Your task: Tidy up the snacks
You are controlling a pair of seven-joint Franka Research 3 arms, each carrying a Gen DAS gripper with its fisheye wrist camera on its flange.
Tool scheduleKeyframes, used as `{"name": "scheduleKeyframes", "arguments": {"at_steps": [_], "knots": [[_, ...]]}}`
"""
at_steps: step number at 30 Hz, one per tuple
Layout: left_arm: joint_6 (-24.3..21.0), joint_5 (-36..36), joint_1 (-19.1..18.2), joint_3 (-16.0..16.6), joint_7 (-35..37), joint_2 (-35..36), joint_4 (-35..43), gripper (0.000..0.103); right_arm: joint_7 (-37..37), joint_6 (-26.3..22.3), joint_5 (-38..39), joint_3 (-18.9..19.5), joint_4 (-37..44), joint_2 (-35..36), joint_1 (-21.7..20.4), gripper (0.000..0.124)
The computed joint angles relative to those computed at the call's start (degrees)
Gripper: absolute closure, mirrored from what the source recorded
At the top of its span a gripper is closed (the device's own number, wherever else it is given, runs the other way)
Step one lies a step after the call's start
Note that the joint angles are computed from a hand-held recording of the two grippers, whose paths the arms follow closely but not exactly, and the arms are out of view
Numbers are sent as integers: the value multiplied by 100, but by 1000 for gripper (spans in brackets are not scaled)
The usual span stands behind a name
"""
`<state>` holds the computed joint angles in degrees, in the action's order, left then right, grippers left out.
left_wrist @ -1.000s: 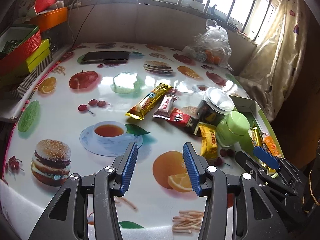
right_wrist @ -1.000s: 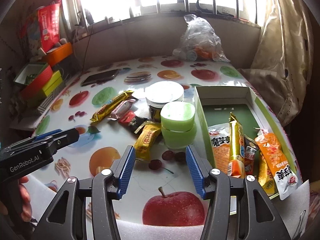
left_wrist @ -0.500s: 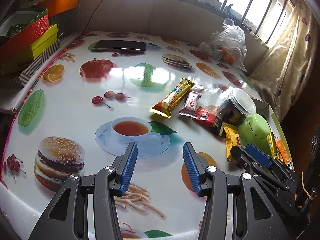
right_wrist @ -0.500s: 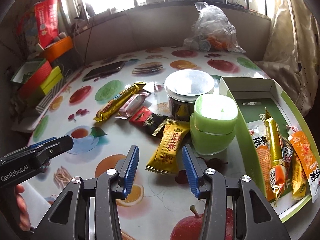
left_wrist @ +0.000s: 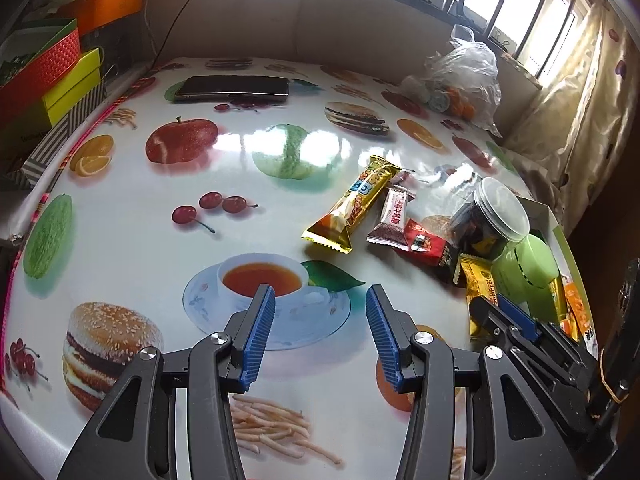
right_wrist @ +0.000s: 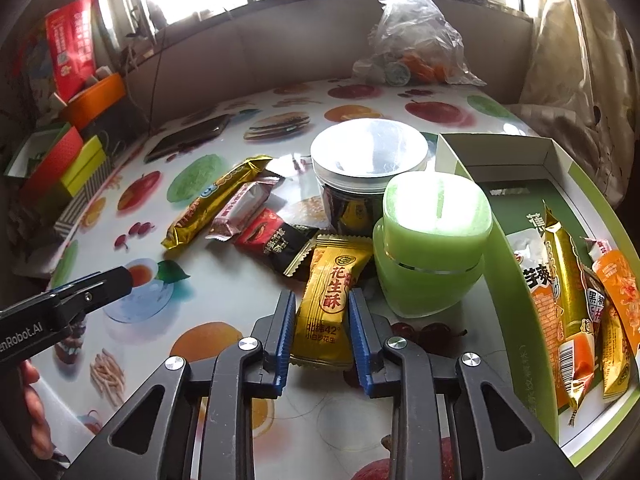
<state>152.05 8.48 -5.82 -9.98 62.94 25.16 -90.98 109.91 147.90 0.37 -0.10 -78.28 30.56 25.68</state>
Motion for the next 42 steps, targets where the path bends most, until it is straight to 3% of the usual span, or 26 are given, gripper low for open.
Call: {"name": "scheduleKeyframes", "arguments": {"at_steps": [4, 11, 20, 28, 42], "knots": [[-116, -193, 91, -130, 242, 244, 351, 54, -97, 22, 35, 37, -47, -31, -25, 101], [-465, -133, 6, -29, 447, 841, 1323, 54, -385, 37, 193, 133, -367, -255, -106, 102], [-1091, -193, -43, -144, 1272, 1740, 2744, 54, -534, 121, 379, 195, -547, -356, -165, 102], [-1620, -300, -237, 2, 1314, 2491, 3912, 54, -634, 160, 536, 240, -593, -371, -215, 101], [-2084, -297, -417, 112, 1422, 3192, 5082, 57, -734, 163, 714, 265, -575, -333, -245, 101]]}}
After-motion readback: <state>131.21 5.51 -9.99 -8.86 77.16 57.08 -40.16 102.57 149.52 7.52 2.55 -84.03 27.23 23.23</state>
